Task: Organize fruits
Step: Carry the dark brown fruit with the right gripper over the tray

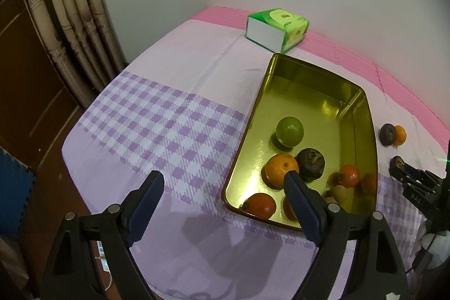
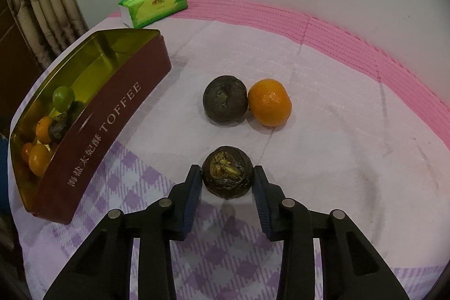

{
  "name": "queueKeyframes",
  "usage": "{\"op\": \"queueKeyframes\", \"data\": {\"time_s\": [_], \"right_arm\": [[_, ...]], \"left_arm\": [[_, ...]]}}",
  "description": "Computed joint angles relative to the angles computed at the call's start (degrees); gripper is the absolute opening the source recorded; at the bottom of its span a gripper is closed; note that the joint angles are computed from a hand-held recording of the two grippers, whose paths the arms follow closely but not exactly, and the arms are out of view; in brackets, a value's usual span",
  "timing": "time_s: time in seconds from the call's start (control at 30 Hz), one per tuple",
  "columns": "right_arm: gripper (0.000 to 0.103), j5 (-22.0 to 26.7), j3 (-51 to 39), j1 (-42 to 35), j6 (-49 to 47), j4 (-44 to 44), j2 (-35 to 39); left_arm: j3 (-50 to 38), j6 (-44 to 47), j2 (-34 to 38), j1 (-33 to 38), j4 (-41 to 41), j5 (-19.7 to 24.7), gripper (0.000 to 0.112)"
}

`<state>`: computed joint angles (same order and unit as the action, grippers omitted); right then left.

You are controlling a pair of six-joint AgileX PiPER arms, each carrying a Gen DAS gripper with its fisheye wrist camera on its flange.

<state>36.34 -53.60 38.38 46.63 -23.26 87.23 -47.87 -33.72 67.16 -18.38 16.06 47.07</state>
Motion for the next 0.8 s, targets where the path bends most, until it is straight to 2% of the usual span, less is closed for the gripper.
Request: {"op": "queueKeyframes", "data": {"time_s": [0.17,0.4,0.5,0.8], "right_arm": [[0.038,1.40,-1.03,1.26,1.22,-1.11,-2.23],[0.038,3.85,-7.17,5.19,-0.85,0.48,-2.70],[0.038,4.64,-10.79,8.26,-1.32,0.81,-1.22],[0.038,4.80,-20.45,14.04,-4.82,4.30,6.67]], "left_arm": [[0.06,0.17,-0.55,1.30,-0.81,0.34,0.089],[0.22,0.38,-1.51,2.76,-1.56,0.84,0.093],[0.26,0.13,-2.19,3.30,-1.52,0.98,0.097],[0.44,1.42,-4.67,7.28,-3.33,0.63,0.099]]}}
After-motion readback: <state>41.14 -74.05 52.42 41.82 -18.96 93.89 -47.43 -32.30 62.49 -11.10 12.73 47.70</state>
